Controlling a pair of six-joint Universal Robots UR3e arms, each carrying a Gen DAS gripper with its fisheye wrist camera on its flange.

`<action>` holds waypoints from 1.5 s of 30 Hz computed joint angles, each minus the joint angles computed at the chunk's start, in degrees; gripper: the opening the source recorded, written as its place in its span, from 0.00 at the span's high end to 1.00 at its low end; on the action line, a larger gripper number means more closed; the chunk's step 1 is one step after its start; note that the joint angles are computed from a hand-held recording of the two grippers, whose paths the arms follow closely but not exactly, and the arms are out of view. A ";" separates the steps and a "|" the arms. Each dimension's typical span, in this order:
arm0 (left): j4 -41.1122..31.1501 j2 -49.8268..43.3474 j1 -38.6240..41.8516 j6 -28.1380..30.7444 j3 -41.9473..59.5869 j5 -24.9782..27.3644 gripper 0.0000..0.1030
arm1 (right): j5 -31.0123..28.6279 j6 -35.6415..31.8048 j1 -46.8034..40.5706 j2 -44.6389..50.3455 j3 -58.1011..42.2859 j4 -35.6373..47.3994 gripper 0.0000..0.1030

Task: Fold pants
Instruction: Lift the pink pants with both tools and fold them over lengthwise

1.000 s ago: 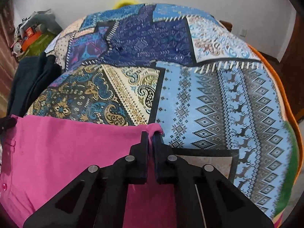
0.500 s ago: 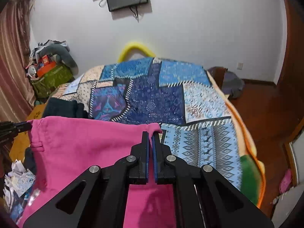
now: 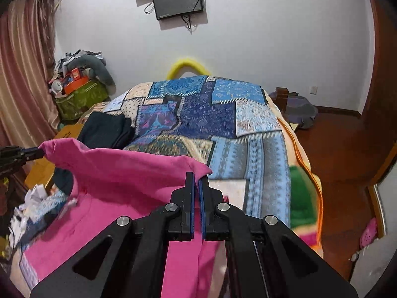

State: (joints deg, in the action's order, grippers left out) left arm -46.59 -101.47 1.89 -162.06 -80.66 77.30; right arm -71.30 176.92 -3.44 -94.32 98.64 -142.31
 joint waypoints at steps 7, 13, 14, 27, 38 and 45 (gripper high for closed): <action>-0.05 10.94 0.64 2.20 -14.91 -1.93 0.97 | 0.81 -3.06 -2.07 -11.87 12.06 2.33 0.97; -0.41 16.73 0.38 3.88 -24.97 -1.70 0.97 | 0.99 -2.50 -3.05 -20.28 22.46 4.24 0.97; -0.38 17.47 0.37 4.08 -26.42 -1.55 0.97 | 0.14 -2.77 -2.59 -21.06 23.83 4.67 0.97; -4.02 24.00 4.64 8.06 -33.22 -1.45 0.96 | -2.78 -4.77 -3.83 -34.28 31.22 16.04 0.97; -2.50 23.69 -1.05 7.97 -28.41 0.38 0.54 | -4.68 -4.43 5.12 -31.63 24.94 15.87 0.65; -4.18 17.89 -7.12 8.44 -25.21 2.96 0.45 | -10.32 -3.43 16.64 -15.54 19.26 10.42 0.53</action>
